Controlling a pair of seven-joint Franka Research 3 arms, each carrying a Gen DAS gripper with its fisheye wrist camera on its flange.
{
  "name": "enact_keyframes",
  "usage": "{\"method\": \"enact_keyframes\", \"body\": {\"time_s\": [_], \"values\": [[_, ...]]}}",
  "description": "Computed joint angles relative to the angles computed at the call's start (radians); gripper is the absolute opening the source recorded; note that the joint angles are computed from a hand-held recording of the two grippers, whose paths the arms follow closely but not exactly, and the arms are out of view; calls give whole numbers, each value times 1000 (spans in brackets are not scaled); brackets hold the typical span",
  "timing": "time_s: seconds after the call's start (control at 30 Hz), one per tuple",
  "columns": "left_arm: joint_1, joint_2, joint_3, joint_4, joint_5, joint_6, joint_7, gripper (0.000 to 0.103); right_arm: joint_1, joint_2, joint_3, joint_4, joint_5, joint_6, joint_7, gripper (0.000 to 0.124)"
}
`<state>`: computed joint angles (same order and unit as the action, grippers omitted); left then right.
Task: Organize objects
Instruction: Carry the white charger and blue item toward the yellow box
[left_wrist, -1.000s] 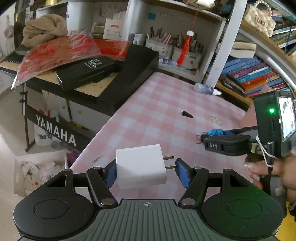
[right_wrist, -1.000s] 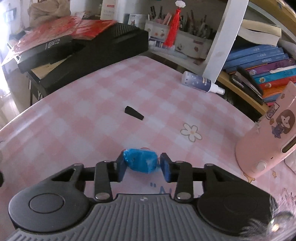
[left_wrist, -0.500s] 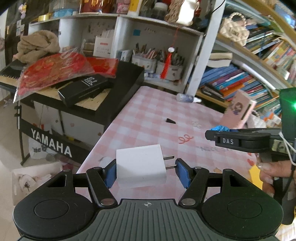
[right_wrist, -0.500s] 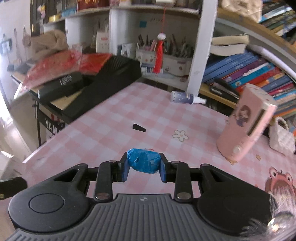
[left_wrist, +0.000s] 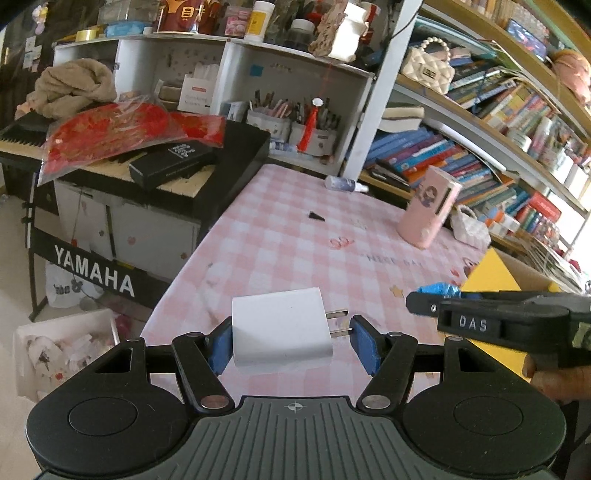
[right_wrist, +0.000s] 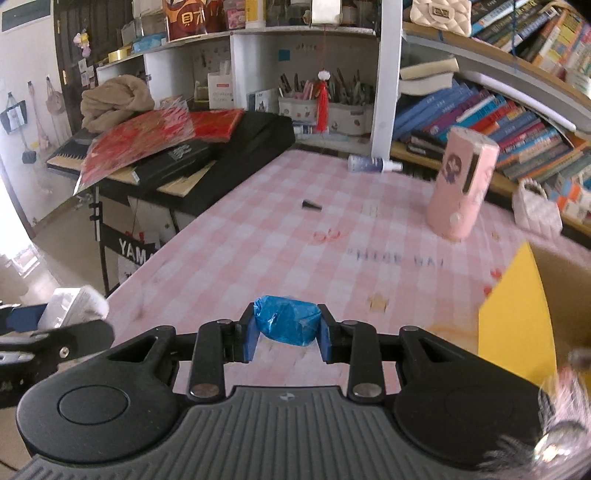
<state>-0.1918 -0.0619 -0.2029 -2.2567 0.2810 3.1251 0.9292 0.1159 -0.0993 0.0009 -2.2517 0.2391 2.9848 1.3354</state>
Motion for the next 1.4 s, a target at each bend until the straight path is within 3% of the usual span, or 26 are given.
{"method": "enact_keyframes", "body": {"time_s": [0.1,0.23,0.53,0.87,1.07,1.2,1.4], "values": [[-56,-49,38,-64,-106,14,96,65,-16,-65,29,-79,-59,10,65,29],[-100,-105,68,-126,-155,33,154,65,-38,-141,67,-168,-106,41,120,29],[-302,-201,201,-227,-278,11,331,65,-123,-340,156,-373,-154,35,269,29],[-569,-223,342,-234,-509,-35,658,65,-235,-596,212,-561,-181,-70,460,29],[-760,-195,447,-187,-725,-60,907,65,-311,-748,231,-633,-230,-161,557,29],[-845,-172,477,-148,-868,-77,1068,65,-347,-831,222,-673,-258,-218,605,29],[-862,-121,448,-86,-1006,-104,1201,65,-373,-906,192,-711,-293,-260,620,29]]}}
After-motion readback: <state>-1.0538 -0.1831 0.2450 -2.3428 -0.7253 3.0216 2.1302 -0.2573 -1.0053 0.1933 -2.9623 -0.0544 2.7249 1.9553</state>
